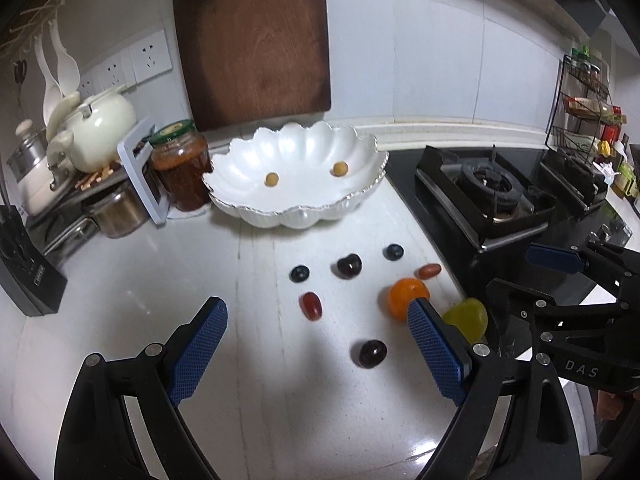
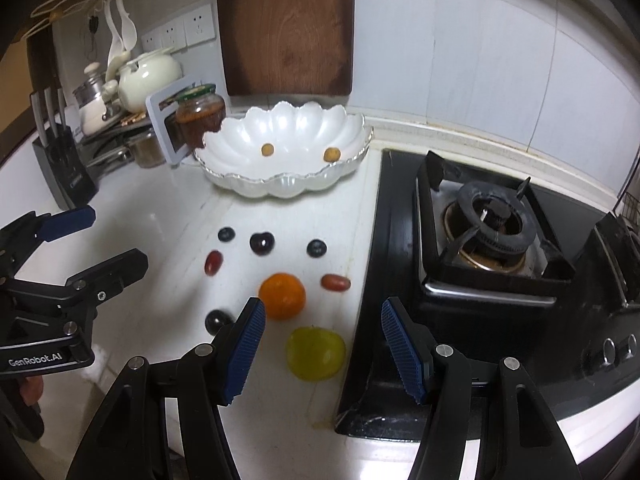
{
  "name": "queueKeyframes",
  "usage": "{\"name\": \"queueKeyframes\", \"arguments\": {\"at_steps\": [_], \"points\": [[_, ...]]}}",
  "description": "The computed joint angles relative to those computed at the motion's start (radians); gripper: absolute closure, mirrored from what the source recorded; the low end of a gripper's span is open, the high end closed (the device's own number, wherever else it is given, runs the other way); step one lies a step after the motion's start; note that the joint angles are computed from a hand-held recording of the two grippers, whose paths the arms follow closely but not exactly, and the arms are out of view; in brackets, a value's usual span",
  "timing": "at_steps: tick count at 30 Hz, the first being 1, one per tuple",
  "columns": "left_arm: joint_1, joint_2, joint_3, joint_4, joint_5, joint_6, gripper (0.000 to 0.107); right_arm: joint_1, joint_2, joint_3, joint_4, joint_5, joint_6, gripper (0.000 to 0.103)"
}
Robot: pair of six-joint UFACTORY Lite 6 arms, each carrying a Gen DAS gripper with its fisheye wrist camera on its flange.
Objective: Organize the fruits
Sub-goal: 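Grasp the dark plum with the left tool while the right tool grasps the green pear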
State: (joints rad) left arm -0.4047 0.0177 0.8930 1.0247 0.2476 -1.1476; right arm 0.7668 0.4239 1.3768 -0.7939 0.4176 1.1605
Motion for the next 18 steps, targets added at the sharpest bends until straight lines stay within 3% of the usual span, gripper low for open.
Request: {"name": "queueKeyframes", "arguments": {"at_steps": [10, 18], "points": [[-0.006, 0.068, -0.026, 0.036, -0.057, -0.048, 0.022, -0.013, 0.035, -0.023, 0.041, -0.044, -0.034, 0.041], [-0.015, 0.135, -0.032, 0.159, -0.095, -0.177, 0.029, -0.029, 0.072, -0.027, 0.106, -0.08, -0.087, 0.041]]}}
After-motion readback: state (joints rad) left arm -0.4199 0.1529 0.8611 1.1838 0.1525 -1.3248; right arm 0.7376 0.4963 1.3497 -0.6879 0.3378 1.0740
